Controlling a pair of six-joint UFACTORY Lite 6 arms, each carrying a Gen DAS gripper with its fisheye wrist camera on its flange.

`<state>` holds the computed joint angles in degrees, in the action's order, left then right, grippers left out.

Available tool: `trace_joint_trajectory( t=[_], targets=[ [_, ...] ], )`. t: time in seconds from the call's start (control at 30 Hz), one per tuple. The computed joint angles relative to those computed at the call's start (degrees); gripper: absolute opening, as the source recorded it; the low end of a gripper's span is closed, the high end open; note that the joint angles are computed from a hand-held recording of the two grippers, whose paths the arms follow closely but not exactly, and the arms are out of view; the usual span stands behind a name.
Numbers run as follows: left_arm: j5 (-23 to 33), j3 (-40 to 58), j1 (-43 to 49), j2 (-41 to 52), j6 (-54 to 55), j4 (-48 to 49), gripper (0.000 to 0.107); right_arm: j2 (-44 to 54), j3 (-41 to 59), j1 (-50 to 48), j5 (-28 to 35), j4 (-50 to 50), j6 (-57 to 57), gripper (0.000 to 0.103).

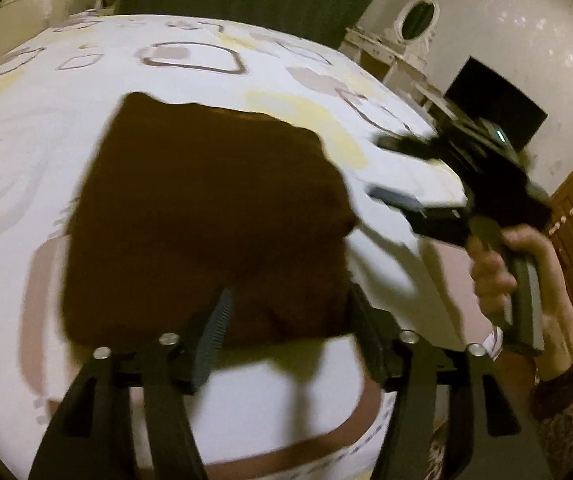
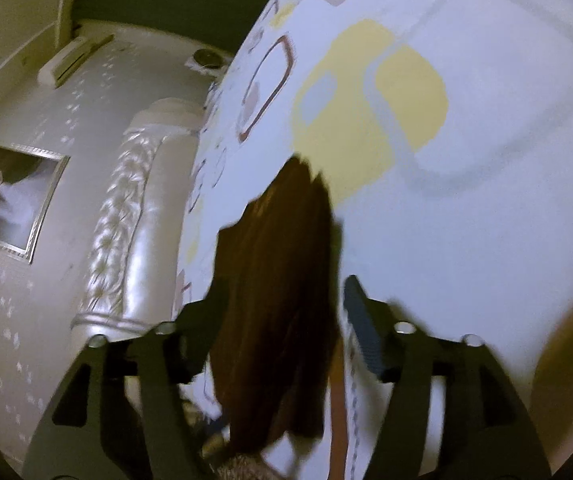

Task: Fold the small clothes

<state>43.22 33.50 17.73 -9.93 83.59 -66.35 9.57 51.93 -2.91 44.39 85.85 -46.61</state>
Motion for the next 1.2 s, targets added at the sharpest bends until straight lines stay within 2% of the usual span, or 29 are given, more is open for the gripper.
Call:
trace_joint_trajectory(
  t=[0.1,0.2,0.37,0.43,0.6,0.63,0.67,0.7,0.73,0.93,1.03,1.1,1.13,1.2],
  targets=[
    [8.47,2.63,12.19,4.73,3.0,2.39,0.061,-4.45,-7.04,2.2,0.7,1.54,-1.36,0.067],
    [13.03,7.93,20.61,13.18,2.61,5.08,0.062,-6.67,-13.32,5.35,0.57,6.41,-4.11,0.068],
    [11.23,11.61,25.64,19.59,0.77,6.87,0.062,-11.88,-18.58,11.47,-4.26,13.92,-7.76,0.068],
    [11.11,10.86,26.28,18.8,1.49,6.62,0.062,-12.38,-18.88,12.81,-4.24,16.6,-8.17,0.068],
    [8.98,8.23,24.77,15.72,2.59,5.65,0.062,-9.98,-15.34,15.29,-5.6,15.11,-5.86,0.067],
    [8.74,8.04,24.64,15.78,2.76,5.35,0.063,-8.9,-13.98,15.72,-5.96,13.99,-4.98,0.063],
    [8.68,8.41,24.58,16.28,2.69,5.25,0.064,-8.18,-12.52,16.79,-7.99,12.05,-3.15,0.042],
    [8.92,8.67,24.84,16.53,2.4,5.49,0.064,-7.43,-10.94,17.76,-9.94,9.79,-1.08,0.012],
    [9.48,9.06,25.75,16.98,2.49,5.95,0.065,-6.35,-8.86,18.73,-11.59,7.47,0.77,0.011],
    [9.77,9.92,25.64,17.97,1.73,5.46,0.065,-7.06,-6.48,19.85,-16.28,3.66,-0.86,0.009],
    [9.09,10.01,24.86,18.35,1.92,4.54,0.065,-4.64,-9.38,17.05,-14.19,7.91,-5.93,0.009],
    [8.71,10.72,24.01,18.93,1.59,4.08,0.065,-2.46,-11.1,15.18,-9.9,12.91,-12.38,0.011],
    [8.83,11.34,23.86,19.42,1.34,4.1,0.065,-1.89,-11.44,14.24,-7.57,13.03,-12.85,0.013],
    [9.54,12.36,23.87,20.17,0.69,4.37,0.065,-2.29,-11.94,12.44,-4.52,12.87,-11.74,0.031]
  ],
)
